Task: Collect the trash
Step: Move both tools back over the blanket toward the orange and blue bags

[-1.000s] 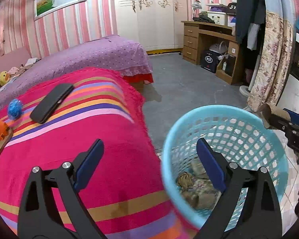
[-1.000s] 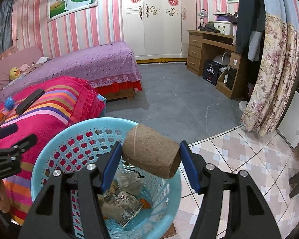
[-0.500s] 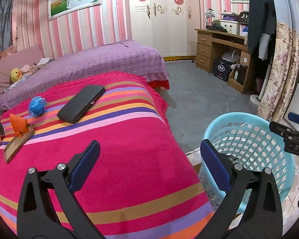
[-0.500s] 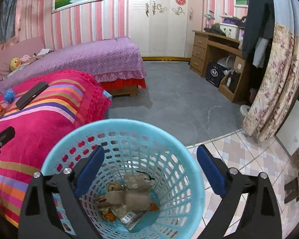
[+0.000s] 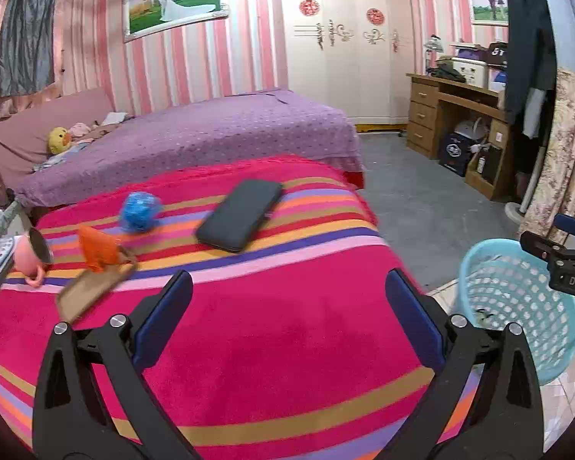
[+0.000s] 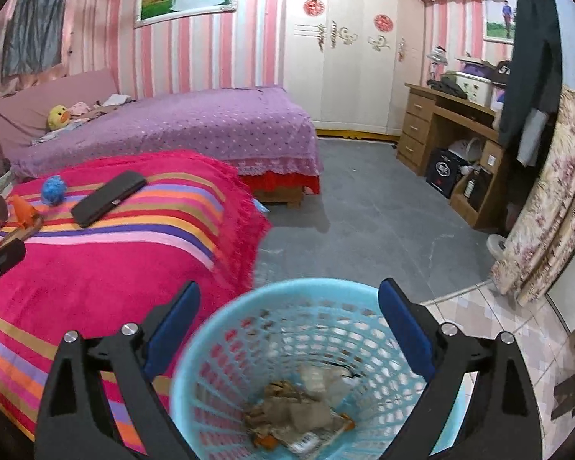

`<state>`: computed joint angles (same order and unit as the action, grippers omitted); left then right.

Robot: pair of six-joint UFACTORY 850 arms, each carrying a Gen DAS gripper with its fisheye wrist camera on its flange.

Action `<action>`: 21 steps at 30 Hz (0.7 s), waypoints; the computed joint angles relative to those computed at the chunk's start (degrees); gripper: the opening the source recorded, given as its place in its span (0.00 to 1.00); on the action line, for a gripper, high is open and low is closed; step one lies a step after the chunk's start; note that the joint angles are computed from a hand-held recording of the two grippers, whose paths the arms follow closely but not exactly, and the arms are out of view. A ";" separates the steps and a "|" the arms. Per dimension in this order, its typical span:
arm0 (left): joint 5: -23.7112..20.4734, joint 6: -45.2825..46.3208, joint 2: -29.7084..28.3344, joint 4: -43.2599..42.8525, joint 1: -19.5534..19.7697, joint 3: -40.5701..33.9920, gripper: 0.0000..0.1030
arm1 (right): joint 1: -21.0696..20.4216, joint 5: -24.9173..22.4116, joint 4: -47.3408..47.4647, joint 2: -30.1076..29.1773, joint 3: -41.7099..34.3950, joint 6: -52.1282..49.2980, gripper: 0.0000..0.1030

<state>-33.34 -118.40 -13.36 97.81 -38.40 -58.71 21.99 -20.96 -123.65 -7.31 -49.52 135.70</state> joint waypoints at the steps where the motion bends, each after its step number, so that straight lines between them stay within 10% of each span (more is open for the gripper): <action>1: -0.18 0.33 0.87 0.04 0.94 0.70 0.94 | 0.48 0.05 0.08 -0.26 -0.49 0.00 0.89; 21: 4.19 -1.92 7.17 6.03 19.39 9.09 0.94 | 11.69 -0.67 11.61 -13.38 -16.33 -10.00 0.89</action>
